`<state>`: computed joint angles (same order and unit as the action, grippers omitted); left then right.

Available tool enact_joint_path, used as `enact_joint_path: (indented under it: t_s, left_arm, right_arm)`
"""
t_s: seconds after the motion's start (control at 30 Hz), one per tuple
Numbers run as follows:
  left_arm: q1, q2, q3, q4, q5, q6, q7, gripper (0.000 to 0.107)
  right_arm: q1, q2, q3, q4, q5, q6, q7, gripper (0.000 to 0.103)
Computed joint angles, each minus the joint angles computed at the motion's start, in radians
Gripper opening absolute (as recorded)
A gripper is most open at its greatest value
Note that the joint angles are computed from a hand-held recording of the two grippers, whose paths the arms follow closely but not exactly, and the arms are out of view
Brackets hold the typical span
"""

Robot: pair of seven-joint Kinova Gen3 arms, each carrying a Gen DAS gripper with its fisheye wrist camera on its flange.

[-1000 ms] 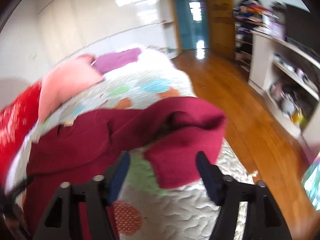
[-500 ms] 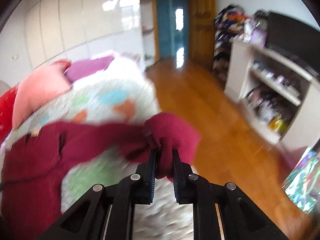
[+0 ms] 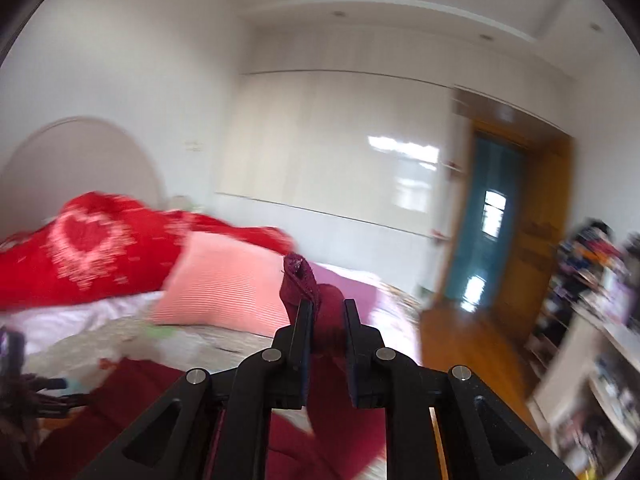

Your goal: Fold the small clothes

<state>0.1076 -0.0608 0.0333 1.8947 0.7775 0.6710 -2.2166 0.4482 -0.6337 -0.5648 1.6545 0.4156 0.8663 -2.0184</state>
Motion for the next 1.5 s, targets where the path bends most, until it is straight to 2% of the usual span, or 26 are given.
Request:
enact_joint_path:
  t_s: [0.1,0.17,0.23,0.27,0.3,0.37,0.43,0.57,0.7,0.77,0.87,0.97,1.07,1.13,1.23,1.27,1.33,1.4,1.43,1.47,1.5]
  left_arm:
    - [-0.007,0.007,-0.012,0.001,0.010,-0.006,-0.018,0.081]
    - [-0.013,0.006,-0.015,0.010,0.022,-0.029,-0.033,0.081]
    - [-0.021,0.000,-0.032,0.025,0.086,-0.041,-0.092,0.081]
    - [-0.034,-0.002,-0.036,0.029,0.124,-0.032,-0.127,0.081]
    - [-0.030,-0.008,-0.057,0.037,0.165,-0.030,-0.161,0.081]
    - [-0.044,-0.016,-0.062,0.051,0.215,-0.031,-0.212,0.081]
    - [-0.048,-0.009,-0.055,0.045,0.207,-0.029,-0.217,0.081]
    - [-0.047,0.013,-0.031,0.032,0.166,-0.023,-0.194,0.081]
    - [-0.038,0.015,-0.017,0.038,0.164,-0.036,-0.212,0.081]
    - [-0.036,0.026,-0.014,0.027,0.164,-0.017,-0.224,0.081]
    - [-0.027,0.035,0.003,0.008,0.156,-0.031,-0.233,0.081]
    - [-0.030,0.083,0.012,-0.058,0.140,0.045,-0.233,0.081]
    - [-0.029,0.165,0.044,-0.163,0.075,0.098,-0.186,0.081]
    - [-0.013,0.219,0.063,-0.233,0.018,0.104,-0.128,0.081]
    - [-0.045,0.317,0.120,-0.340,0.014,0.185,-0.094,0.081]
    - [-0.031,0.349,0.121,-0.379,-0.009,0.210,-0.059,0.081]
    - [-0.042,0.391,0.164,-0.430,-0.051,0.240,-0.018,0.081]
    - [-0.015,0.408,0.169,-0.458,-0.094,0.253,-0.005,0.074]
    - [0.027,0.399,0.148,-0.458,-0.134,0.240,-0.001,0.057]
    - [0.073,0.393,0.114,-0.470,-0.175,0.243,0.007,0.029]
    - [0.119,0.393,0.077,-0.492,-0.216,0.262,0.032,0.018]
  right_arm:
    - [-0.053,0.139,-0.110,-0.013,0.052,-0.112,0.033,0.013]
    - [-0.078,0.232,-0.160,-0.031,0.034,-0.170,0.107,0.013]
    - [-0.052,0.324,-0.240,-0.061,0.002,-0.193,0.166,0.014]
    - [-0.040,0.371,-0.287,-0.063,0.009,-0.193,0.172,0.024]
    - [-0.021,0.417,-0.330,-0.078,0.032,-0.178,0.161,0.042]
    - [-0.021,0.487,-0.362,-0.101,0.095,-0.125,0.105,0.050]
    - [-0.043,0.483,-0.320,-0.094,0.094,-0.103,0.042,0.052]
    - [-0.080,0.357,-0.134,0.012,-0.053,-0.096,0.019,0.053]
    - [-0.179,0.227,0.044,0.154,-0.204,-0.038,0.088,0.053]
    - [-0.226,0.190,0.101,0.224,-0.227,-0.012,0.069,0.053]
    - [-0.345,0.152,0.214,0.318,-0.229,0.015,-0.031,0.053]
    - [-0.428,0.065,0.323,0.404,-0.239,-0.013,-0.098,0.053]
    - [-0.400,0.021,0.356,0.434,-0.266,-0.008,-0.084,0.053]
    - [-0.336,0.001,0.364,0.442,-0.326,-0.014,-0.015,0.053]
    - [-0.272,-0.022,0.362,0.459,-0.366,-0.026,0.018,0.053]
    - [-0.266,-0.022,0.359,0.464,-0.365,-0.031,0.014,0.053]
    - [-0.289,-0.011,0.362,0.473,-0.353,-0.042,-0.006,0.053]
    - [-0.338,0.021,0.348,0.475,-0.290,-0.052,-0.068,0.053]
    - [-0.345,0.037,0.329,0.476,-0.253,-0.057,-0.099,0.053]
    - [-0.333,0.061,0.297,0.473,-0.213,-0.061,-0.125,0.052]
    - [-0.315,0.087,0.261,0.468,-0.172,-0.060,-0.149,0.042]
